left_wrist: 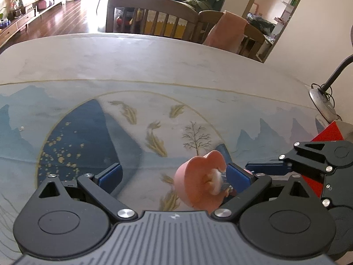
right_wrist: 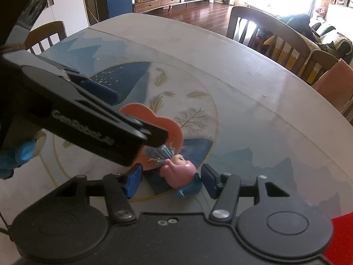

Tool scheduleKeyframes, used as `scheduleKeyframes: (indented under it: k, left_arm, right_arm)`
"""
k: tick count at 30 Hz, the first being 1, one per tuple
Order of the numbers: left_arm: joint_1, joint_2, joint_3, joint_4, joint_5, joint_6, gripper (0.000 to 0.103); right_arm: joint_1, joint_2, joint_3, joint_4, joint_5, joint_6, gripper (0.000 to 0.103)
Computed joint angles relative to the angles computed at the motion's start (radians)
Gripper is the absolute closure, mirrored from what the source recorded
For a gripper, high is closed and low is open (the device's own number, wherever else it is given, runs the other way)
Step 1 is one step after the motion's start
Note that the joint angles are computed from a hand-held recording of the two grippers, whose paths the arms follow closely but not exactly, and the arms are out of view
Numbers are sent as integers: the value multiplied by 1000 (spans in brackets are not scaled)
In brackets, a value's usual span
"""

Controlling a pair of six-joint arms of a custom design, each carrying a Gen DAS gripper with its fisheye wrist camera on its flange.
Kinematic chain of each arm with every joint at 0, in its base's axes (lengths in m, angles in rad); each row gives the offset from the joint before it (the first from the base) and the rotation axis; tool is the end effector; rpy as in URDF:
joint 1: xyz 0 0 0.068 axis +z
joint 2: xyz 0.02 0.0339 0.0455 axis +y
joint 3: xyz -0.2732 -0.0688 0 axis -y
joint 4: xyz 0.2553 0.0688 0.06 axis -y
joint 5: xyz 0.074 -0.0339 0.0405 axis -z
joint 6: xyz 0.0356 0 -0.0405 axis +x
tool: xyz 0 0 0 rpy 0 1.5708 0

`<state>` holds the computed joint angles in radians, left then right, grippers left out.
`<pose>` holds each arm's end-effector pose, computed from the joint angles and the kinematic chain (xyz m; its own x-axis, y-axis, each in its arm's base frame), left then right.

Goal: Organize rigid objects
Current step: 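Grasp the pink pig figure with the right gripper while the left gripper grasps the pink heart dish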

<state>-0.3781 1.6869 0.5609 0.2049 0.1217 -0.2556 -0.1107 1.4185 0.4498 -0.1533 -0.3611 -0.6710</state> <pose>0.2603 -0.1080 0.0932 -0.8259 0.0580 -0.5608 0.2335 0.9406 -0.2465 0.2192 -0.0117 0.1104 -0.6709 -0.5107 -0.5377 -0.5951 0.8034 -0.0205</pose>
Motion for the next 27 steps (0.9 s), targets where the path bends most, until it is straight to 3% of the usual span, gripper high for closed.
scheduleKeyframes:
  k: [12,15,17,18,22,23,25,27]
  left_arm:
    - [-82,111,116,-40,-39,-11,3]
    - [-71,129,131,-45,-28,-34,3]
    - [-79,134,133,-42,-44,-37,3]
    - [-82,134,131,-40,-50,-35,3]
    - [-116,124,116,-27,-114,-13,26]
    - [-117,121,114,-26,-111,-9,28]
    - [-115,115,107,-21,-104,-5,47]
    - [-111,104,101,-27,-90,-1,57]
  right_arm:
    - [-4,11,-1,18,-9,-1,49]
    - [-2,15,-4,31,-10,6,57]
    - [3,19,-1,26,-6,11,69]
    - [6,18,-3,25,-3,11,69]
    - [28,-27,-46,52,25,6,69]
    - [38,-42,-57,57,36,15,69]
    - [44,-63,-72,54,39,30,69]
    - [52,-91,-89,43,45,54,70]
